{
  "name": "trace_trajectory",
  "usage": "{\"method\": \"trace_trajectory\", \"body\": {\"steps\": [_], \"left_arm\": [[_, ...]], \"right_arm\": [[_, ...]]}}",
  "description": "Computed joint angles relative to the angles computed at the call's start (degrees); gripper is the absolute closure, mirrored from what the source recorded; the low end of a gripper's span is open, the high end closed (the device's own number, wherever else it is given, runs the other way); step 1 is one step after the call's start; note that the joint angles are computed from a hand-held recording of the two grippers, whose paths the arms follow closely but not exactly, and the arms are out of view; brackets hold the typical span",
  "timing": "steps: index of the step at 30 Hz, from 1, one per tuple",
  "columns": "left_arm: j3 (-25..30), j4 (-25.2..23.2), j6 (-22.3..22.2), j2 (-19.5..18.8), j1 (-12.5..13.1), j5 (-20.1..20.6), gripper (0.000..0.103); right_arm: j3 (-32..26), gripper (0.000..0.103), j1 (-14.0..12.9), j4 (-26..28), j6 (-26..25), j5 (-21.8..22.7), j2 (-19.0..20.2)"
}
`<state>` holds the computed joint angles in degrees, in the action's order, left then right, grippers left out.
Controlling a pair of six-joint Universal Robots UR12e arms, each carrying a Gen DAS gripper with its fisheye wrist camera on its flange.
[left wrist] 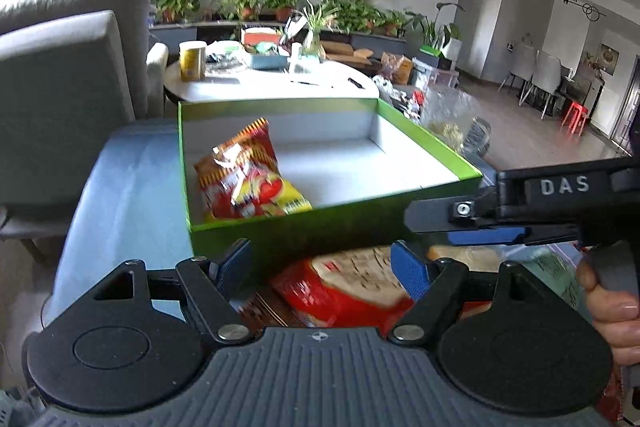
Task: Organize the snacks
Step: 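Move the right gripper back to the pile and grasp the red cake bag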
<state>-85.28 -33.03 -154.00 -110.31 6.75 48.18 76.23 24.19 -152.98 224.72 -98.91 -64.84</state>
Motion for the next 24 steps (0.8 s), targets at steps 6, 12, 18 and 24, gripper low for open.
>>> {"method": "trace_trajectory", "body": {"steps": [6,12,18,24], "left_arm": [[-0.49,-1.64,1.74,0.14,-0.49,0.45,0.029],[-0.01,-2.54,1.04,-0.34,-0.58,0.28,0.029],[-0.50,-3.98,1.50,-0.05,-0.44,-0.21,0.029],[-0.95,-5.34,1.90,0.19,-0.23,-0.58,0.029]], "right_arm": [[-0.23,0.018,-0.07,1.72,1.97,1.08,0.37],[0.00,0.018,-0.28,2.13,2.14,2.15,0.37],[-0.56,0.018,-0.55,3.21,1.63,3.70,0.91],[-0.85,0.018,-0.67,4.62,0.68,4.49,1.09]]}}
